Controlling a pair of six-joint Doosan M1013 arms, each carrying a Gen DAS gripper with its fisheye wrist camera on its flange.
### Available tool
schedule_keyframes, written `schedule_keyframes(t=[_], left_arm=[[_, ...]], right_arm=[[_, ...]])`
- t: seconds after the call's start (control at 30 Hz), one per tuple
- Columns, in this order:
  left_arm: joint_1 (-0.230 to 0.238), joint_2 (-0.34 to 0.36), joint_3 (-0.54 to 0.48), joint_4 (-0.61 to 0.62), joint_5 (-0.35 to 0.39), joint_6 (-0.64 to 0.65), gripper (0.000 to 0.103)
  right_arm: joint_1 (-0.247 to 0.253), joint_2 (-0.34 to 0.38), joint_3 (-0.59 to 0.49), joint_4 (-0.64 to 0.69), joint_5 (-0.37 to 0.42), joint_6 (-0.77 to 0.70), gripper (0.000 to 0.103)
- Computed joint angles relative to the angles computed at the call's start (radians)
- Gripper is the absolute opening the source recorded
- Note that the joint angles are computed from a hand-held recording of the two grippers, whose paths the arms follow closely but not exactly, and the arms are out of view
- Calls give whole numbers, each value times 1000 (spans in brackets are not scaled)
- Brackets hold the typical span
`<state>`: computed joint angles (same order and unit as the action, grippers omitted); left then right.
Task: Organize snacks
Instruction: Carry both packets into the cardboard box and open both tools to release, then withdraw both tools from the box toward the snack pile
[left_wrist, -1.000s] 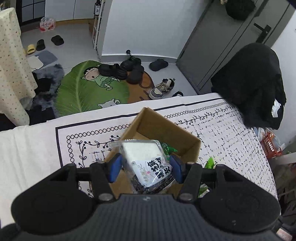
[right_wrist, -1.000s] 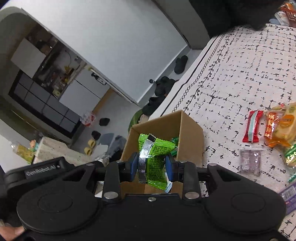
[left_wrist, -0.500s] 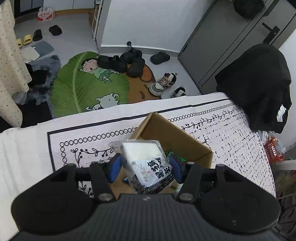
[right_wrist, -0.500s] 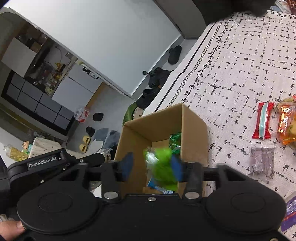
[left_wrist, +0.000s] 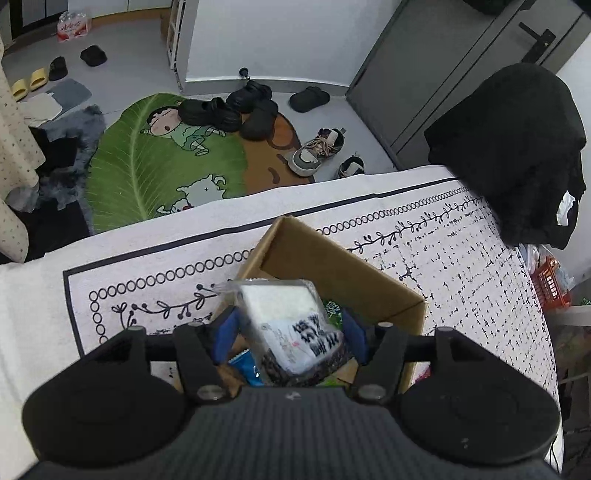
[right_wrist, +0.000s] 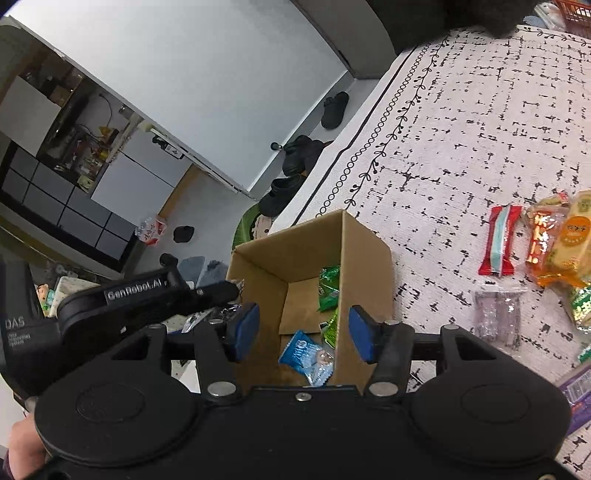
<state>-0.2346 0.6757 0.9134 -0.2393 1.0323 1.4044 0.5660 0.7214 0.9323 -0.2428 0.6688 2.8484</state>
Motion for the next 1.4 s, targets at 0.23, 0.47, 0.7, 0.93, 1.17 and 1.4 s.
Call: schedule_keyframes(t=[0.23, 0.47, 0.7, 0.93, 1.17, 1.4], left_arm=[[-1, -29, 22, 1, -31, 11, 79], [-2, -76, 78, 32, -34, -2, 81], [-8, -130, 146, 73, -41, -23, 81], [-22, -184, 207, 103, -54, -14, 93], [-45, -225, 254, 133, -65, -20, 103], [-59, -253, 289, 112, -74, -7, 103]], right_arm=[[5, -15, 14, -29, 29, 42, 65], [19, -44, 42, -73, 52, 80, 82], [33, -73, 68, -88, 77, 72, 90], [43, -100, 92, -79, 109, 49, 95], [54, -132, 133, -133, 152, 72, 102], [56, -188, 229, -205, 152, 170, 103]])
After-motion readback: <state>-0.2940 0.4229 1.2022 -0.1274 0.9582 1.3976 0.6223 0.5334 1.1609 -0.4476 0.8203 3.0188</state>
